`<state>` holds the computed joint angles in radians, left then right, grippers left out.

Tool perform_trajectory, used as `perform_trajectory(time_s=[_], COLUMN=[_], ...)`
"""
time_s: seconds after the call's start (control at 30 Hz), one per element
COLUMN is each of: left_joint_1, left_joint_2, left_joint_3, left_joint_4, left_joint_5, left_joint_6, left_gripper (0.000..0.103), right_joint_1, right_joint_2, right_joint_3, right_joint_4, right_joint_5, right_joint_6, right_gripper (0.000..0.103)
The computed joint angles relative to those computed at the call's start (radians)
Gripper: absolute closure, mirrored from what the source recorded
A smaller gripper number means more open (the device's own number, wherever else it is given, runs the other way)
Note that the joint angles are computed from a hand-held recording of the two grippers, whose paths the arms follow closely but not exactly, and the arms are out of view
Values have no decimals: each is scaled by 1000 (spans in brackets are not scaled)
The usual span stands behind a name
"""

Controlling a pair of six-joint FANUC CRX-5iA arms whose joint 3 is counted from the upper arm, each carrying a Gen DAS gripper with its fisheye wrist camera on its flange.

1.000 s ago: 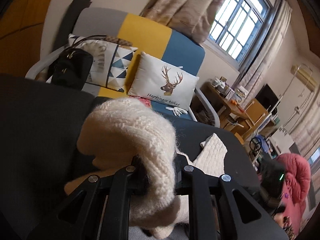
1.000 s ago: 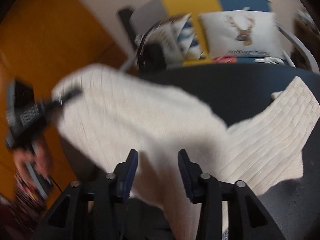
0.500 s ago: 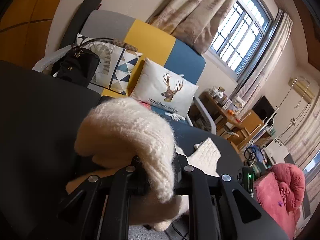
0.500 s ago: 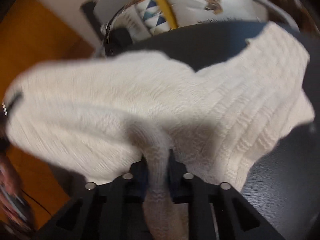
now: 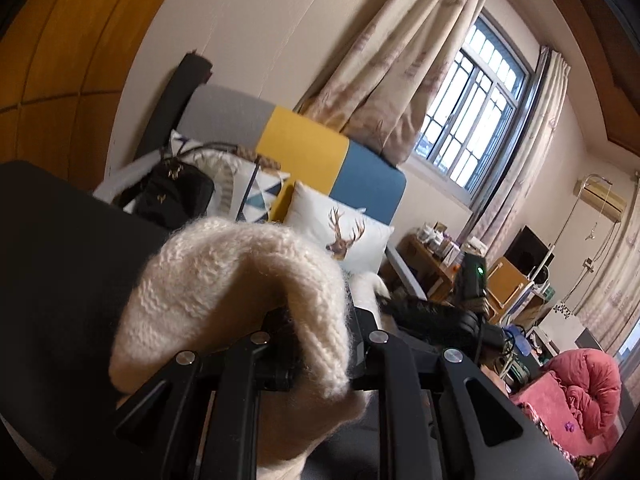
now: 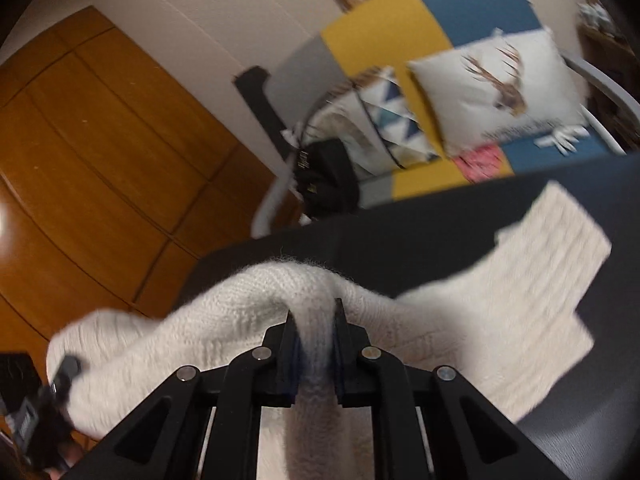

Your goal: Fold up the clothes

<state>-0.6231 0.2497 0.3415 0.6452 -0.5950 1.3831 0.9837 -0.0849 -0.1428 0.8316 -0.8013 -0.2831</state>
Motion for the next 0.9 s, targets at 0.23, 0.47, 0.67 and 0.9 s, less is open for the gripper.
perform_trajectory(time_s=[0.23,0.47,0.67,0.9], left_joint_1=[6,-20,-39,-151], left_joint_2=[89,269,447,647], left_joint_3=[120,320,532,899], left_joint_4=[-250,-488,-554,-840], left_joint_5=[-121,-340,-489,-665], left_joint_6=[254,366,365,274], left_gripper=[85,84,78,56], right_joint_1=[-28,-80,-115,-144], right_joint_2=[93,136,108,127], right_joint_3=[135,110,-39,-34], right_joint_4=[-109,-321,-375,-355], right_joint_5=[-77,-140,-18,-26], right_joint_6=[165,233,164,244], right_gripper=[92,91,89,84])
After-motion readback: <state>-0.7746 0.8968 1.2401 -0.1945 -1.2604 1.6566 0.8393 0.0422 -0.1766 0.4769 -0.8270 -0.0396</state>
